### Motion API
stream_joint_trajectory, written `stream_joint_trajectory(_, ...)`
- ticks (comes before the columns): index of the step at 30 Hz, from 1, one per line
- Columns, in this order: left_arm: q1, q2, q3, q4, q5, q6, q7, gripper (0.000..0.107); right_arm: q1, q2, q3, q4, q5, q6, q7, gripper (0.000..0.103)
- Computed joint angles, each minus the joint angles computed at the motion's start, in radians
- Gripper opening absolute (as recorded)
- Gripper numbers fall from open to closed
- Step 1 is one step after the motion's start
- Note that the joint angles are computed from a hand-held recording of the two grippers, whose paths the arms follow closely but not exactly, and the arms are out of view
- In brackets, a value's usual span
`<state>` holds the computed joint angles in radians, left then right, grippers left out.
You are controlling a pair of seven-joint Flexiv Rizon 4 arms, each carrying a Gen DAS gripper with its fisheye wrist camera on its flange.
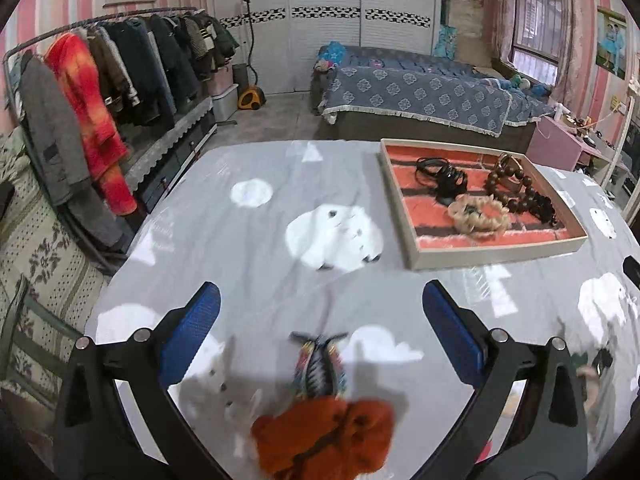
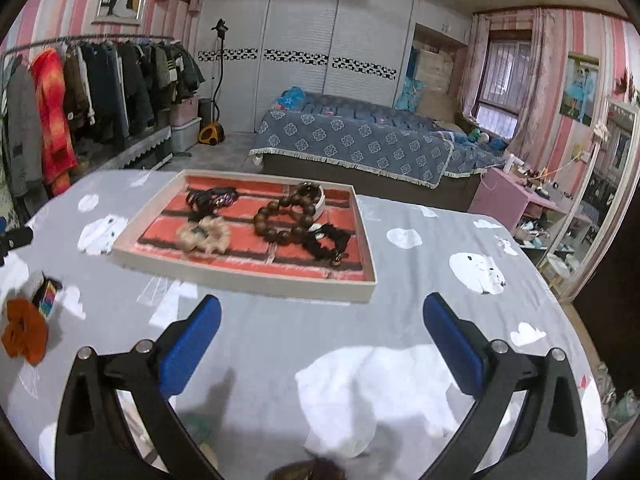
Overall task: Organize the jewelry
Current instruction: 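Grasp the orange scrunchie with the left tool while the right tool grasps the fluffy cream hair clip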
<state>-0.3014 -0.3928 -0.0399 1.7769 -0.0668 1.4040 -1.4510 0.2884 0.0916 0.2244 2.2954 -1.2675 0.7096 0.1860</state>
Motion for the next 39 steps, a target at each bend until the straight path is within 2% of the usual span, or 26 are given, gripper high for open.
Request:
stream_joint_trajectory(2,0.018,0.017,-0.010,0.044,-0.010,0.026,0.010,0.098,0.016,-0.009,0.016,-0.002,0.022,-0.025,0.011,0.099)
stream_joint_trajectory(9,0.066,0.049,-0.058,0.165,-0.053,0.106,0.069,0.098,0.041,-0.021,0.021,0.030,0.083,0.032,0.089,0.099)
stream_joint_trajectory(12,0.078,0.048,-0.067,0.190,-0.072,0.115,0.089,0.098,0.051,-0.025,0.024,0.037,0.096,0.032,0.106,0.099)
stream_joint_trajectory(21,0.135,0.059,-0.153,0.273,-0.157,0.165,0.177,0.098,0.069,-0.031,0.026,0.064,0.123,0.085,0.139,0.099)
stream_joint_trajectory(25,0.138,0.059,-0.163,0.298,-0.163,0.187,0.194,0.098,0.079,-0.030,0.032,0.068,0.109,0.087,0.176,0.099)
stream_joint_trajectory(34,0.229,0.060,-0.271,0.337,-0.251,0.192,0.251,0.098,0.122,-0.082,0.035,0.034,0.137,0.046,0.142,0.098)
stream_joint_trajectory(36,0.229,0.058,-0.274,0.337,-0.256,0.187,0.259,0.098,0.126,-0.088,0.030,0.033,0.138,0.055,0.142,0.096)
stream_joint_trajectory(38,0.203,0.054,-0.245,0.330,-0.243,0.183,0.259,0.098,0.127,-0.096,0.025,0.032,0.140,0.076,0.138,0.085)
stream_joint_trajectory(39,0.197,0.052,-0.241,0.328,-0.239,0.183,0.261,0.098,0.126,-0.099,0.021,0.033,0.137,0.089,0.139,0.084)
